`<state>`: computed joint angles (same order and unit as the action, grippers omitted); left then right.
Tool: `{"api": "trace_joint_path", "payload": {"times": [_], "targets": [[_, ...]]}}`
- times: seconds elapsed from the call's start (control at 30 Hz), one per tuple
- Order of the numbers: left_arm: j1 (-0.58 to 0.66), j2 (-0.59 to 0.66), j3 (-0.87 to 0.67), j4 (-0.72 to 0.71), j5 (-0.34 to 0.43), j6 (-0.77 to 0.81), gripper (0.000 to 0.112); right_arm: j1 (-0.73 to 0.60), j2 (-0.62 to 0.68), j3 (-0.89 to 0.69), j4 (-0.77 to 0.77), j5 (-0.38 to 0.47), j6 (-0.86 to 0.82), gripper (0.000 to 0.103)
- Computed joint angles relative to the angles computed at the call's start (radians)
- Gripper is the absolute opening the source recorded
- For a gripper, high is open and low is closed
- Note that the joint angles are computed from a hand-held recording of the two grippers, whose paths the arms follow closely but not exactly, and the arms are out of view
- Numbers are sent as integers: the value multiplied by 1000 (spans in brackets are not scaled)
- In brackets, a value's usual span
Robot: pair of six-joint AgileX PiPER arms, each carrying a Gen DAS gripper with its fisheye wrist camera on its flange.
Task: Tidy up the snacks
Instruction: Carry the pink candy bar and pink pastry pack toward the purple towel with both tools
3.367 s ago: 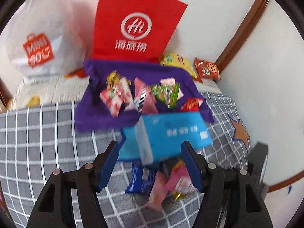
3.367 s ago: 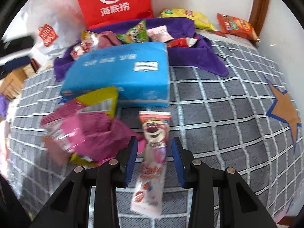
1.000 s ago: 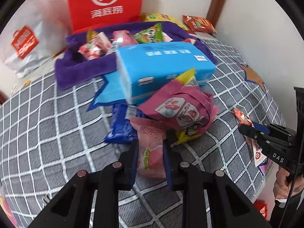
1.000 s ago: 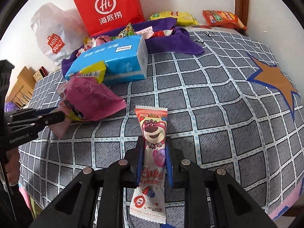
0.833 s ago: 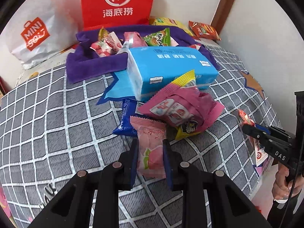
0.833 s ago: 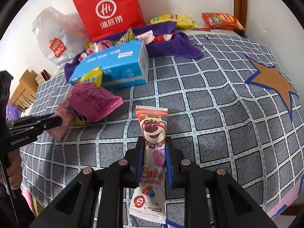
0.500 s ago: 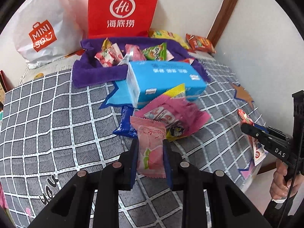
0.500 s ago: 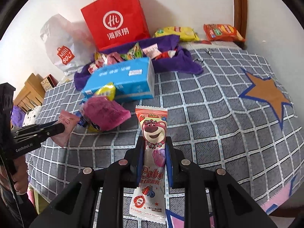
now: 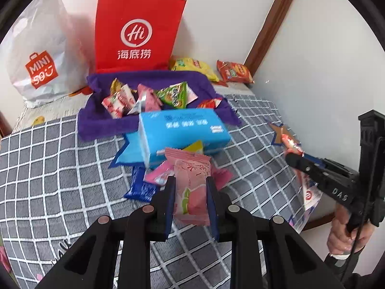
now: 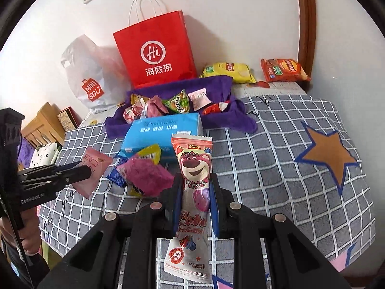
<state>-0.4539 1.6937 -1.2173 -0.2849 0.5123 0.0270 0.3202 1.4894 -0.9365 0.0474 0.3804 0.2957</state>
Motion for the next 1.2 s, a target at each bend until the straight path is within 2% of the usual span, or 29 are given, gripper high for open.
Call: {"api": "trace_joint_path", "payload": {"times": [0.1,0.57,0.77,1.2], "targets": [[6,20,-49,-9,16,5,23,-18,19,-39,65,21,-75,21],[48,175,-324,5,106,-4,23,-50,193,-306,84,132,-155,21],[68,266,-488,7,172,-8,23,-53,267,-414,98,126,-184,21],[105,456,-831,56,320,-32,23,-66,519,-801,69,270,-157,21]]}}
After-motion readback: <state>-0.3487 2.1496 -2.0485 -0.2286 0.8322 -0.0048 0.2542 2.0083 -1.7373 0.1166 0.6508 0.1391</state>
